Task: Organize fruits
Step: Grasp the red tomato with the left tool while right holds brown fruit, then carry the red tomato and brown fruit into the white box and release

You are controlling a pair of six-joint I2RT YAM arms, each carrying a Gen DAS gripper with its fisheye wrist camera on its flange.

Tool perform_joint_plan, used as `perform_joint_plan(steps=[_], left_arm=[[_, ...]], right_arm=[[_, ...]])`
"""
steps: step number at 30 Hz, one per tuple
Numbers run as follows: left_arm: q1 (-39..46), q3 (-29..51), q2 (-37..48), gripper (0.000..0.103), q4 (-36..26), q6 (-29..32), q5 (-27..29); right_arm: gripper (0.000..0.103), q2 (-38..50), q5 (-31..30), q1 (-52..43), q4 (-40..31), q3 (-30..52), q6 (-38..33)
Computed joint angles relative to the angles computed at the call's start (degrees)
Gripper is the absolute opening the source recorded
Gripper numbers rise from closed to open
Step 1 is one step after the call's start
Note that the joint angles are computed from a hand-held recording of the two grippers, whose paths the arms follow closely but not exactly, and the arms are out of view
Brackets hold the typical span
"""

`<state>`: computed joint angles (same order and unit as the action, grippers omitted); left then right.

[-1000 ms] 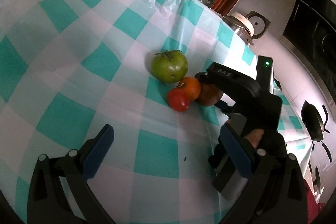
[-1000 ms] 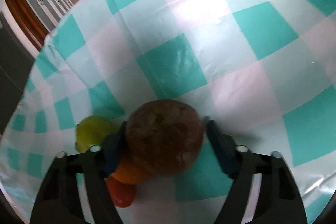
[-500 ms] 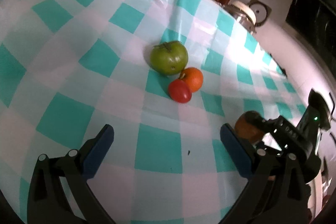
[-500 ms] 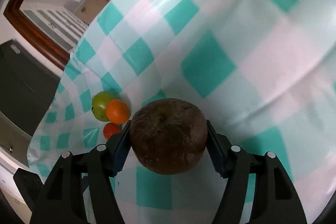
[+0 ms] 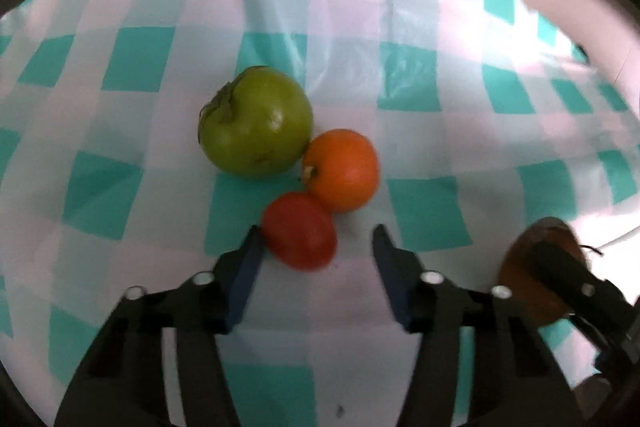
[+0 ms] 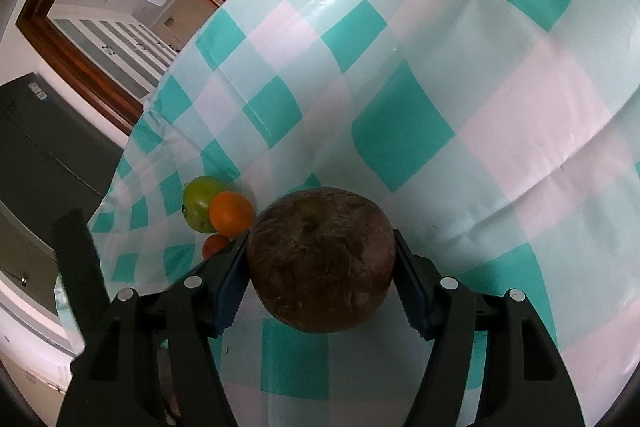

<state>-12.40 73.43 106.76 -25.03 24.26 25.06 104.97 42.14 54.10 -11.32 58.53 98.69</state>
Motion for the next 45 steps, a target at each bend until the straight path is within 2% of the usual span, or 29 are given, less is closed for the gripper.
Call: perform_joint_plan(steps=[2,4,8,12,18,27,29,30,33,36,38,41,45], left_arm=[[0.48,1.4,1.03,0.033,-0.69,0.79,0.46],[1.5,1.56,1.01,0.033,-1.77,2.95,2.31],[3.27,-6.71,-6.5,0.032,4.94,5.81,1.37],[7.05,-8.97,-10.08,0.032,2.51,6.84,6.0],[11.91,-9.49,-10.74,0.032,-1.41,6.91,11.3],[16.17,-13.04,-13.84,0.033,-4.33,7.7,13.94],[18.39,-14.33,-15.23,0.033,-5.94,9.58,14.28],[19.71,-15.16,-16.09,0.033,-6.53,10.83,14.45],[26.04,-17.08,-18.5,0.033,-10.14,17.68,15.85],[33.07,-16.1,-18.03,0.033,-16.0,24.25,17.64],[38.48,-15.29,-17.64,0.033,-20.74,30.79,18.63],[47.05,-14.74,-17.27,0.033,-26.0,42.62,19.68],[57.39,-9.92,-12.13,0.033,-33.69,55.61,20.28]], right_arm=[[0.065,0.19,-0.36,-0.17,-0.1,0.32,-0.5],[0.065,0.23,-0.98,-0.34,0.06,0.26,-0.83],[0.065,0.48,-1.42,-0.56,-1.08,0.77,-0.43],[0.065,1.43,-1.55,-0.66,-3.19,2.75,-1.38],[0.065,2.66,-0.24,-0.26,-6.46,5.26,-2.28],[0.065,2.85,-2.67,-1.33,-6.84,5.75,-3.4],[0.065,1.84,-3.21,-1.08,-4.69,4.19,-3.49],[0.065,1.09,-2.1,0.16,-4.44,3.37,-1.77],[0.065,2.44,1.23,5.6,-11.12,7.44,4.42],[0.065,6.17,3.13,11.32,-17.88,15.16,8.86],[0.065,8.81,5.09,15.22,-20.65,20.3,11.34],[0.065,15.03,6.85,20.59,-28.48,32.21,13.42],[0.065,23.09,6.97,24.81,-35.7,47.83,11.66]])
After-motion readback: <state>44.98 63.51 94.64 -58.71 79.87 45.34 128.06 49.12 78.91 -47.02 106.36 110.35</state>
